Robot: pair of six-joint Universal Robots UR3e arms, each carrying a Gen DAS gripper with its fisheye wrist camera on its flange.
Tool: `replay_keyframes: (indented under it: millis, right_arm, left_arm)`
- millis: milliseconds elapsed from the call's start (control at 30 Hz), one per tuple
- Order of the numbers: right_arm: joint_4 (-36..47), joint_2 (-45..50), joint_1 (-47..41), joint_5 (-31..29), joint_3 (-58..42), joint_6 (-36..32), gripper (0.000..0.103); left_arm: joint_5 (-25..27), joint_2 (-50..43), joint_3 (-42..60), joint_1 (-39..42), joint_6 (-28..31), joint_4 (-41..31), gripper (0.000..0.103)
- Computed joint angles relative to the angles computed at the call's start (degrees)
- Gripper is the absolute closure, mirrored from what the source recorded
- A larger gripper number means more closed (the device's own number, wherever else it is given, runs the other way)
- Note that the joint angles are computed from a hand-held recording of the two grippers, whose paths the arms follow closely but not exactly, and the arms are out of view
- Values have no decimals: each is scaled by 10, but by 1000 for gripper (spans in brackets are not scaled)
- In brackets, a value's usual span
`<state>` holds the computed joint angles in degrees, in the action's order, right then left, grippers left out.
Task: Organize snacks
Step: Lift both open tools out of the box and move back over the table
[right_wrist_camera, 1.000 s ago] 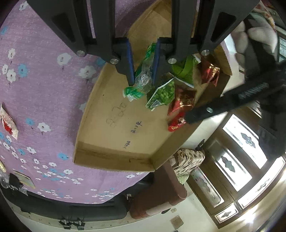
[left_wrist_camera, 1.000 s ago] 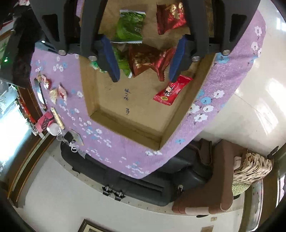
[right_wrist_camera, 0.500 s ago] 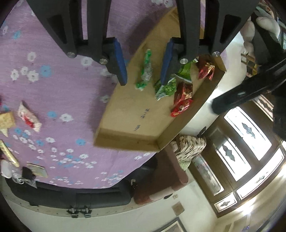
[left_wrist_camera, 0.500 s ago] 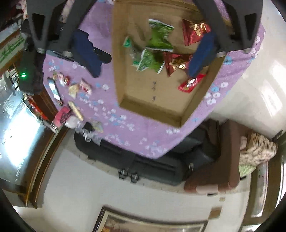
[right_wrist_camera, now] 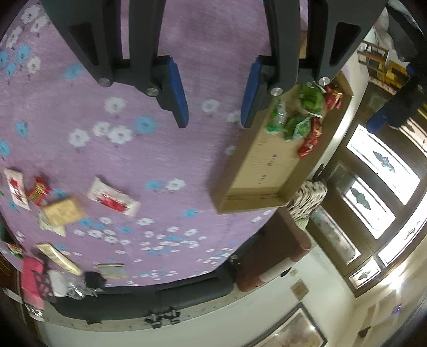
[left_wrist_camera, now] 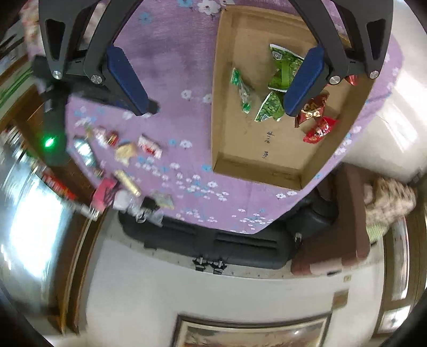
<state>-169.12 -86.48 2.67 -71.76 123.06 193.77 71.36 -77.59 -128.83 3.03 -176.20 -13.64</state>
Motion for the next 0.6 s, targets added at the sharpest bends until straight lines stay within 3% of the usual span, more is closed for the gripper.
replay_keyframes:
  millis: [67,133,267,600]
  right_arm:
    - [-1,-24,-22,3,29,-8,63]
    - [-4,-43,-40,3,53,-11,63]
    - [-3,-73,-71,10,90,-19,60]
    - [2,-107,-114,22,132,-38,59]
  left_arm:
    - [124,-50,18,-90,-13,58,1]
    - [181,-82,31,-135,-9,83,0]
    - [215,-111,48,-177,-7,92,0]
    - [225,-147,84,-205,-18,50,0]
